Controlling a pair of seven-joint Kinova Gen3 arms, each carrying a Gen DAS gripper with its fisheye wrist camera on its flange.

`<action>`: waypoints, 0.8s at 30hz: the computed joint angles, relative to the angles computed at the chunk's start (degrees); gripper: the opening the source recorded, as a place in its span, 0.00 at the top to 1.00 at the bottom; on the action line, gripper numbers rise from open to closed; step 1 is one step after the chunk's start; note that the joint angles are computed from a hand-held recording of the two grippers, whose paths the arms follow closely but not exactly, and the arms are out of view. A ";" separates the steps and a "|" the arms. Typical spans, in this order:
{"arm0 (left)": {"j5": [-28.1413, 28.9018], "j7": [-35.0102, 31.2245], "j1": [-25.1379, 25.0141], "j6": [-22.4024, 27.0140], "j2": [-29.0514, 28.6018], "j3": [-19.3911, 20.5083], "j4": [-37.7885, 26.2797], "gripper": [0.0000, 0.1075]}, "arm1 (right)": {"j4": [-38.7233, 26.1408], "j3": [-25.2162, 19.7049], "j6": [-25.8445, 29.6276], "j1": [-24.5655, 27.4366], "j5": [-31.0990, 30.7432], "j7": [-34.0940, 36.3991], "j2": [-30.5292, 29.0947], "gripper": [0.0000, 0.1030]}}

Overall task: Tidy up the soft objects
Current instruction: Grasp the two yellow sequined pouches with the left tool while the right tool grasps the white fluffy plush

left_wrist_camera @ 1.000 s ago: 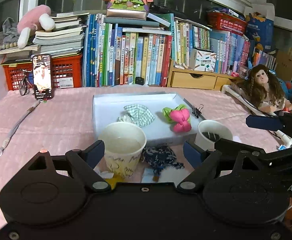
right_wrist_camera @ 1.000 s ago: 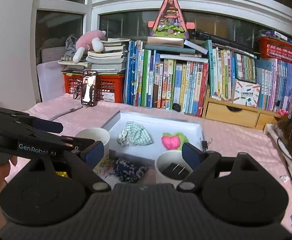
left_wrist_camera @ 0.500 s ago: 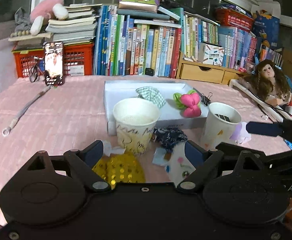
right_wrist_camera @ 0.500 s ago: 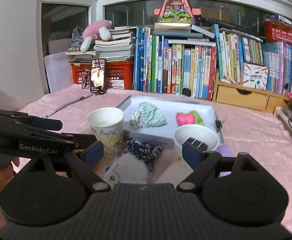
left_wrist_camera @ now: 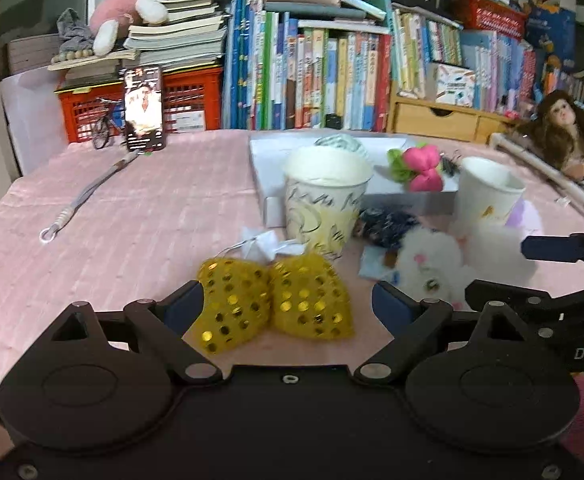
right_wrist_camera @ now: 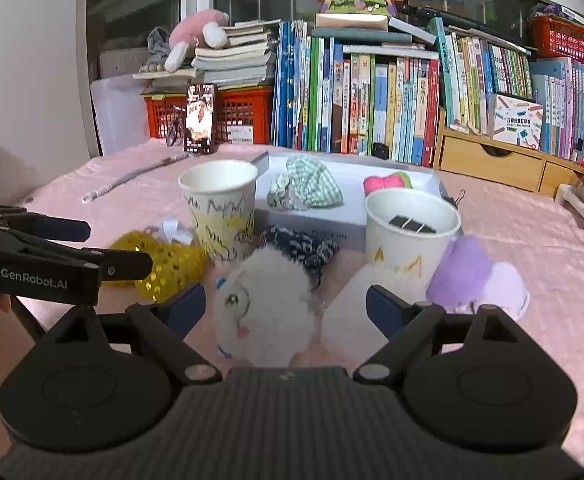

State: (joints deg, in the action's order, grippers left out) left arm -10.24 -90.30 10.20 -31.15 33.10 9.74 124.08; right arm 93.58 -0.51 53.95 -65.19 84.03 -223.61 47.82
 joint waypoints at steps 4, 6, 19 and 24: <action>5.05 -3.72 4.24 -6.65 2.94 -3.67 1.04 0.13 | -0.82 0.66 0.75 -0.67 1.04 -2.21 2.25 0.09; 9.13 -6.31 7.08 -9.22 4.65 -5.56 1.00 0.12 | -1.84 1.24 2.89 -1.85 1.32 -1.82 3.80 0.09; 10.66 -6.17 6.51 -13.36 8.55 -3.60 0.02 0.09 | -3.76 1.12 6.43 -3.80 5.89 -1.87 8.09 0.11; 11.39 -6.71 7.67 -13.47 9.12 -4.30 -0.65 0.09 | -6.19 1.71 6.24 -3.94 3.87 2.17 9.60 0.11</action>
